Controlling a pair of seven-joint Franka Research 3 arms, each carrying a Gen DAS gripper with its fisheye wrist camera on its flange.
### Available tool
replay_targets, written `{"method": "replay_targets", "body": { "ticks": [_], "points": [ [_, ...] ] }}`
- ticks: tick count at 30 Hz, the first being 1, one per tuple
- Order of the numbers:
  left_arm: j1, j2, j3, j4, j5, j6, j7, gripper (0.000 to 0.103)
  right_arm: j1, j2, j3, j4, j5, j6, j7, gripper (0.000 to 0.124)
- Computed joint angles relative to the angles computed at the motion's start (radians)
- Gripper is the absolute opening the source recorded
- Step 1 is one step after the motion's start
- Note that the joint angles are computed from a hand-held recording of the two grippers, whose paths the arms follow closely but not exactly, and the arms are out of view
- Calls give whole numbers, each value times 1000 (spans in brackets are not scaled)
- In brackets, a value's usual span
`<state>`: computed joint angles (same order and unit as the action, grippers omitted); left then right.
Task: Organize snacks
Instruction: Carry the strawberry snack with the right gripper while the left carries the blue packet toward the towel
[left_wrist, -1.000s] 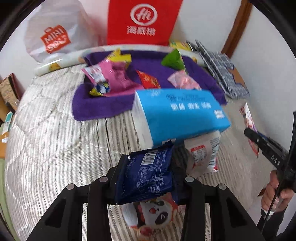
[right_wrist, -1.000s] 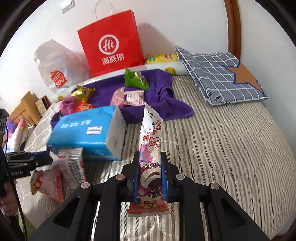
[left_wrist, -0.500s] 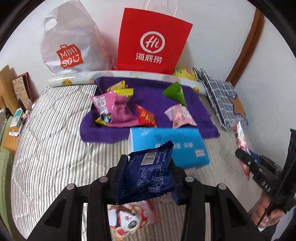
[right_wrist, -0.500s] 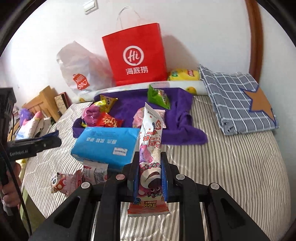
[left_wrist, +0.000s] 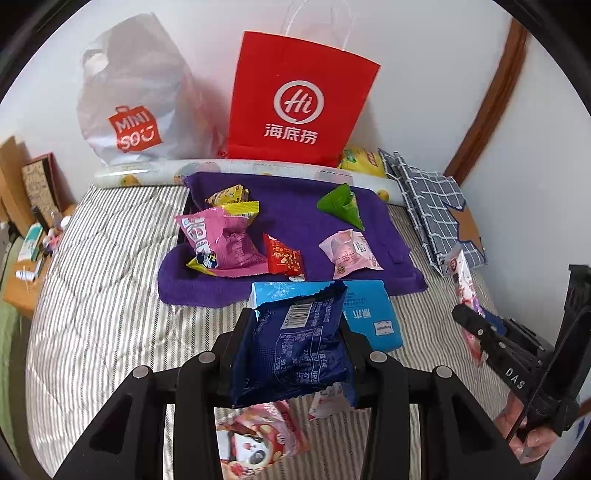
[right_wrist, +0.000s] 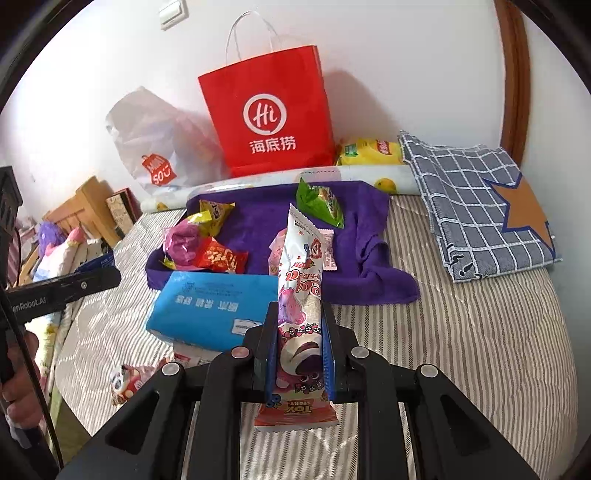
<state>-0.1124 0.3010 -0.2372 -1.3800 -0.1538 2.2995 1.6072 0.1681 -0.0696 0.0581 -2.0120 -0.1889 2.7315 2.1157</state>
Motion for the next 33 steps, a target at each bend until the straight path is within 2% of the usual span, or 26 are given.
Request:
{"method": "replay_targets", "body": {
  "ticks": [3,8,16,20,24,27,33],
  "points": [
    [11,9,-2,19,0,-13,51,38,-8,-16,25,0,-118,-16,148,20],
    [57,65,-28,113,-93,-69,207,38,-1,-25,66,46,-310,-122,405,20],
    [85,166,-36,270,-135,-167,319,38,56,7,78,166,-446,-312,607,20],
    [95,207,-38,342,-146,-226,346,38,88,29,66,212,-469,-356,649,20],
    [102,207,-40,348,-156,-236,367,38,108,33,56,227,-497,-369,676,20],
    [104,172,-38,295,-164,-202,380,38,112,16,50,203,-518,-346,701,20],
    [101,70,-29,149,-190,-112,351,38,99,-16,50,163,-508,-306,644,20]
  ]
}}
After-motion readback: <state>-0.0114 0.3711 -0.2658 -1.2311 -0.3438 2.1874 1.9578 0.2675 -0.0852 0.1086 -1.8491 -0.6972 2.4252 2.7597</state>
